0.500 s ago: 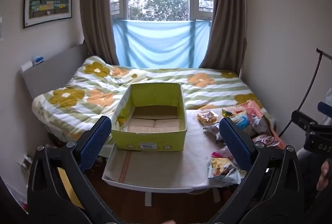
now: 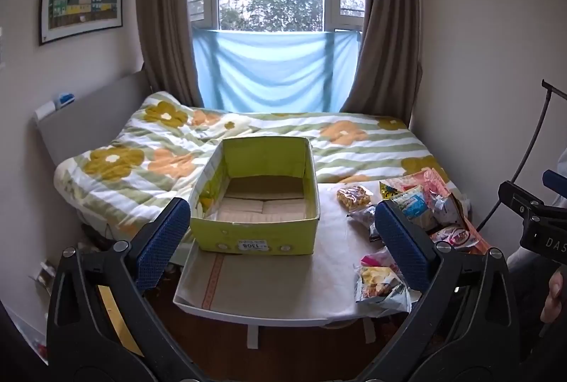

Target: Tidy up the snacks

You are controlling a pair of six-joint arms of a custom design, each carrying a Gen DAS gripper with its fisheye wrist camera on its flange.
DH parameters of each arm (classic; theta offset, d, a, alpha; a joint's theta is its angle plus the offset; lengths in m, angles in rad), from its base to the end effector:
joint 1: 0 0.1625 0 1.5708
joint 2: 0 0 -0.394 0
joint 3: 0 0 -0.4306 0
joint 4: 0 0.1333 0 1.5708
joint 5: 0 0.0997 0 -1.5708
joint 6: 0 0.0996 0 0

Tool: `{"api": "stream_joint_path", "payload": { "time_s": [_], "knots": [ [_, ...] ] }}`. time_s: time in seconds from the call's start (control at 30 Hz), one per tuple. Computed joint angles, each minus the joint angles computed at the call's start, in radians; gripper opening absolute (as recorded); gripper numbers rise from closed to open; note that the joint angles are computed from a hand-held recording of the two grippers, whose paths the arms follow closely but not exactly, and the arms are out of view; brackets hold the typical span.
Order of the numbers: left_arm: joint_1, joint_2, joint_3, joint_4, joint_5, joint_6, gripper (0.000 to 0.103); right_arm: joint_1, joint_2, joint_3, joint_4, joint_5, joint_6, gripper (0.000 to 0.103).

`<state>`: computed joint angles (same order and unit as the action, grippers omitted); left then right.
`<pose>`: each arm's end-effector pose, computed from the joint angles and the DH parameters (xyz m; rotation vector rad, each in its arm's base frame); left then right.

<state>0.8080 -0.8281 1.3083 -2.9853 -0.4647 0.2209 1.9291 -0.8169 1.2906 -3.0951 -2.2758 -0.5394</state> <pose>-0.3530 -0.6911 0.3075 0.3894 2.0247 -1.2820 0.3338 -0.6953 0.3021 0.5111 -2.0996 1.1496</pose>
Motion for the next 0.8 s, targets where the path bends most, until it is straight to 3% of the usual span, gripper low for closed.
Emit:
{"api": "stream_joint_path", "payload": {
  "time_s": [0.17, 0.8],
  "knots": [
    [0.001, 0.006, -0.008, 0.026, 0.002, -0.018, 0.103, 0.007, 0.011, -0.047, 0.048, -0.007, 0.024, 0.103],
    [0.002, 0.029, -0.048, 0.090, 0.007, -0.048, 0.103, -0.010, -0.004, -0.033, 0.066, 0.035, 0.036, 0.103]
  ]
}}
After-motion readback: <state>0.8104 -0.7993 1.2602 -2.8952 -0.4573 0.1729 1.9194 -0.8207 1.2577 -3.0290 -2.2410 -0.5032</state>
